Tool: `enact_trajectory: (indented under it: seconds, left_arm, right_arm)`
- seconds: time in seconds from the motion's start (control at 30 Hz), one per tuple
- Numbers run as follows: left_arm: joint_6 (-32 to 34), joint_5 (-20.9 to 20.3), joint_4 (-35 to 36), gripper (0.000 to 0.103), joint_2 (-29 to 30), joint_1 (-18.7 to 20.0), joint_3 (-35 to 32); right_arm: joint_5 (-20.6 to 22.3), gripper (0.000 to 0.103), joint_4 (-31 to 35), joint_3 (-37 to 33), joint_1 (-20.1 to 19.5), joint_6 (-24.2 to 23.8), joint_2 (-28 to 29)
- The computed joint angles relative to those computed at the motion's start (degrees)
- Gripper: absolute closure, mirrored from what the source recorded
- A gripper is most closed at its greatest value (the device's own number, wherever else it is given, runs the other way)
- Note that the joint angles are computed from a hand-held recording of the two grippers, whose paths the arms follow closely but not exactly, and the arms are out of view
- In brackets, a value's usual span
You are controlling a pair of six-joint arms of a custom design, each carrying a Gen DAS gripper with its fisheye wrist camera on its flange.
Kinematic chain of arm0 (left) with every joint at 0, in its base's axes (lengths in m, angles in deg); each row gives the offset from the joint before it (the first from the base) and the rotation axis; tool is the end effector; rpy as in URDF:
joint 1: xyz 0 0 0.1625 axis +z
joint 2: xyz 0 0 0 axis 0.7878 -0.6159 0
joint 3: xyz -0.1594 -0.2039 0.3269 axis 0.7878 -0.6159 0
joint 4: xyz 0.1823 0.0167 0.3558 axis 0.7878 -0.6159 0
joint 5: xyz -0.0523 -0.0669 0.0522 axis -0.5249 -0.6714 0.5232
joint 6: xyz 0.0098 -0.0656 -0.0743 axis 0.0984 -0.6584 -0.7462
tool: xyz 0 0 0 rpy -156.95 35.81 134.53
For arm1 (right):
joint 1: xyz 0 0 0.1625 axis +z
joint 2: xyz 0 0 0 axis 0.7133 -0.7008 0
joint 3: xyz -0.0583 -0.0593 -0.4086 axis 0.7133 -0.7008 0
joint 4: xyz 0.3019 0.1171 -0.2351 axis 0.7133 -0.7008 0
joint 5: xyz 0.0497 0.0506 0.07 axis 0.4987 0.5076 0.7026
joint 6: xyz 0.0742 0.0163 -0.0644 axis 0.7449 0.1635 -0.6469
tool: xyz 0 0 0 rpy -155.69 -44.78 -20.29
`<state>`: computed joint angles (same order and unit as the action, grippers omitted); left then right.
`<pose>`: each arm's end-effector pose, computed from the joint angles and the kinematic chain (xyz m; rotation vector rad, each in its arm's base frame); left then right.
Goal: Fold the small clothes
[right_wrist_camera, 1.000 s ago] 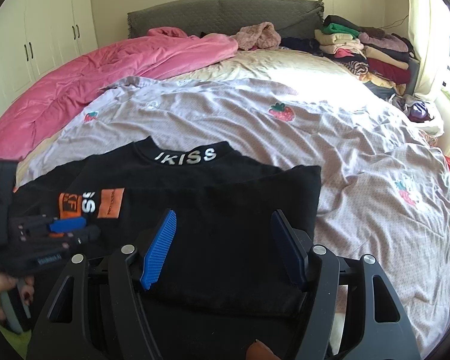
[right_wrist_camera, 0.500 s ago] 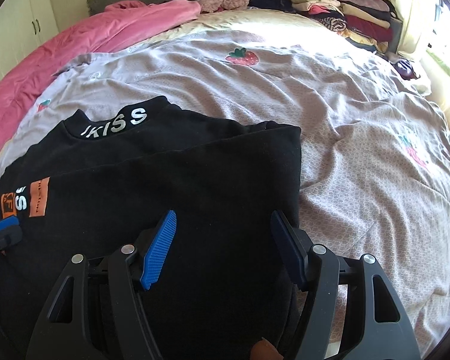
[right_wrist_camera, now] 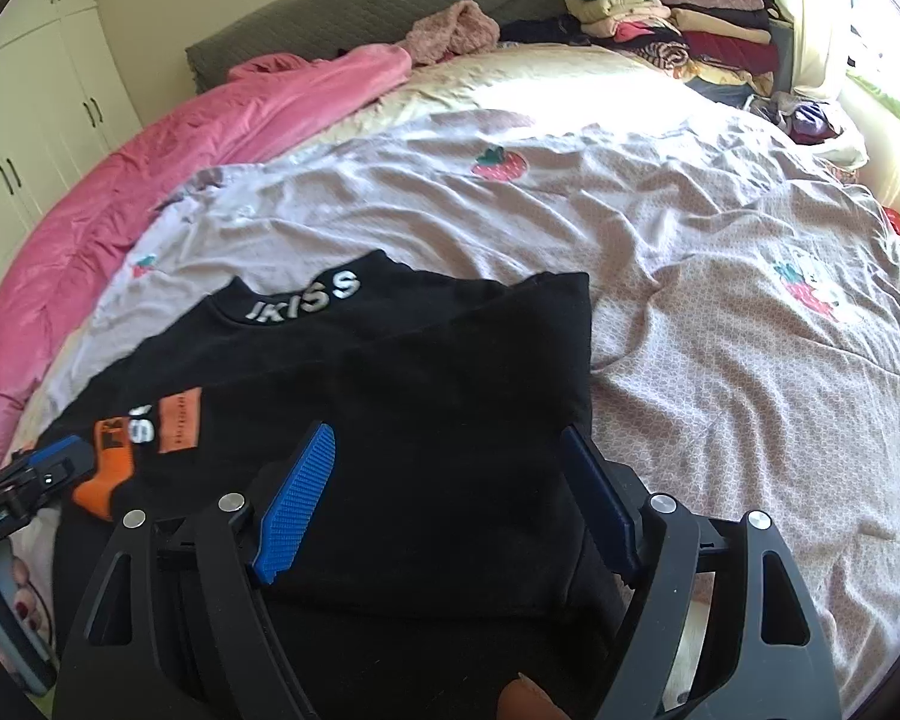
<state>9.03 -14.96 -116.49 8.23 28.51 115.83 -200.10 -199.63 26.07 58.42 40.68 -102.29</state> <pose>0.0233 -0.8133 0.3059 0.9251 2.6211 -0.5111 0.2195 -0.6226 0.0215 -0.0879 -2.2469 1.1325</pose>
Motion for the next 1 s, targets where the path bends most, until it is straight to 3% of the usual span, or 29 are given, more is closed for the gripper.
enact_trajectory:
  seconds: [0.17, 0.33, 0.4, 0.47, 1.0]
  left_arm:
    - [0.57, 0.3, -2.31, 0.026, -1.07, 0.22, 0.65]
    - [1.35, 1.38, -5.27, 0.025, -2.02, 0.72, 0.9]
    - [1.9, 1.58, -6.34, 0.02, -2.4, 0.89, 0.96]
    - [2.19, 1.27, -7.5, 0.013, -2.93, 1.18, 1.07]
    - [-1.12, 2.23, -11.73, 0.01, -3.88, 4.24, -2.45]
  right_arm:
    - [0.07, 0.026, -1.05, -0.14, 1.78, -1.45, 0.12]
    - [-0.19, 0.026, -2.24, -0.76, 3.4, -2.99, 0.82]
    - [0.14, 0.026, -2.33, -1.17, 3.91, -3.62, 1.12]
    - [0.0, 0.005, -2.32, -1.94, 4.56, -4.29, 1.68]
    - [3.91, 0.006, 2.56, -10.93, 8.95, -9.34, 6.84]
